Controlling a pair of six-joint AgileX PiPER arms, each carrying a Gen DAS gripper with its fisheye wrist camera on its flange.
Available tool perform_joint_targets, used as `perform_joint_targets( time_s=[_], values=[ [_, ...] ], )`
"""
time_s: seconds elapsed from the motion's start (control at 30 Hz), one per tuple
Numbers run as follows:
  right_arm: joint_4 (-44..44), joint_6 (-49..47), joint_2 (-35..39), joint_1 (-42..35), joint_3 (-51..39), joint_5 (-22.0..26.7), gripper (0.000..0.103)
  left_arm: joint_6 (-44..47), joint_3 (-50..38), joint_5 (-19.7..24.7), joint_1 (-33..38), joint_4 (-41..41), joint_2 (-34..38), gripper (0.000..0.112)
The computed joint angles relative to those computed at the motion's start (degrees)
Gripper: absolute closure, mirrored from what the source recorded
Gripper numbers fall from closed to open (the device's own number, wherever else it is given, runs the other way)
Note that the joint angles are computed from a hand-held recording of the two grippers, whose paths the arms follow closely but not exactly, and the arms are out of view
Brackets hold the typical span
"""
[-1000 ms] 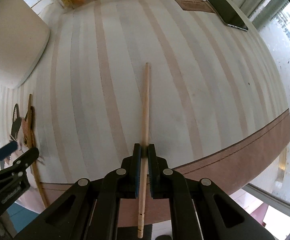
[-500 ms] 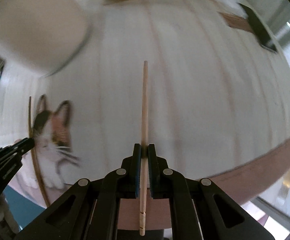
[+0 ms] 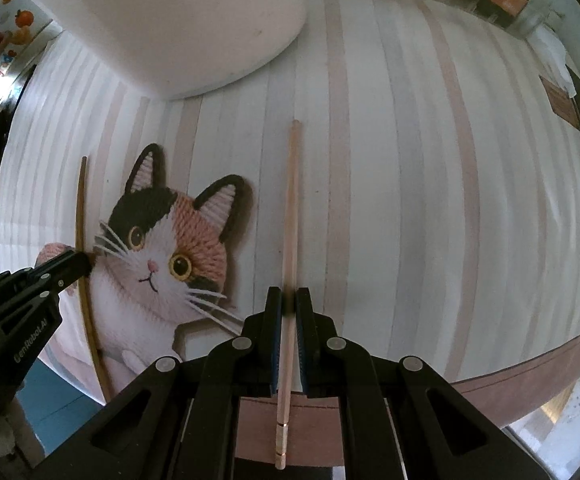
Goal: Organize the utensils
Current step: 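Grasp a remaining chopstick on the mat with the left tool while the right tool grasps another, then carry the chopstick into the pink holder with the left tool while the right tool carries its chopstick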
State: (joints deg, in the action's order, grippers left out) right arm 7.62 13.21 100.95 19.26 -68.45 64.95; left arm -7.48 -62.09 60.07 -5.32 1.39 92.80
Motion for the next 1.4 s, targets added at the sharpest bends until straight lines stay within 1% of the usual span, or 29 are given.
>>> perform_joint_targets(
  time_s=[0.07,0.13,0.3,0.33,0.5,0.6,0.7,0.83,1.03,1.17,1.3,1.37,1.4],
  values=[
    [-0.48,-0.04,1.45,-0.25,-2.5,1.84,0.095,0.56,-1.69,0.94,0.43,-0.23,0.91,0.106],
    [-1.33,1.91,3.72,1.85,-5.15,2.7,0.095,1.21,-2.95,1.56,0.94,-0.35,1.67,0.106],
    [-3.86,4.22,5.34,5.53,-7.58,3.96,0.095,0.93,-4.15,1.06,0.31,0.71,3.09,0.106],
    [-4.27,4.53,5.61,6.03,-8.02,4.08,0.095,0.95,-3.68,0.39,0.39,0.86,3.24,0.106],
    [-5.89,5.94,6.18,7.89,-9.2,4.13,0.095,-0.6,-4.46,-0.19,-1.13,2.3,4.33,0.107],
    [-5.47,7.34,6.12,8.57,-8.75,2.79,0.096,-2.75,-4.31,-0.76,-2.33,3.7,3.86,0.108],
    [-5.48,8.1,4.74,8.27,-7.74,2.27,0.096,-4.35,-4.19,-1.54,-3.13,5.28,2.04,0.108],
    [-6.11,7.49,0.63,6.12,-6.59,2.38,0.096,-6.67,-5.9,-1.76,-4.67,8.46,-0.57,0.108],
    [-8.37,9.67,-3.39,5.58,-9.35,2.7,0.096,-9.09,-9.98,-1.21,-6.02,12.07,-3.83,0.108],
    [-9.7,10.18,-5.13,4.46,-13.07,3.91,0.096,-8.73,-12.48,-0.42,-5.64,12.2,-5.51,0.108],
    [-10.51,12.54,-6.1,4.6,-14.52,2.41,0.096,-8.15,-16.47,0.94,-5.25,11.49,-5.94,0.108],
    [-10.35,12.28,-6.56,3.53,-16.6,3.06,0.096,-7.91,-17.31,1.05,-4.81,11.07,-6.84,0.108],
    [-10.51,12.69,-7.36,3.61,-16.26,2.89,0.096,-7.94,-17.99,1.18,-4.72,11.07,-7.01,0.108]
  ],
)
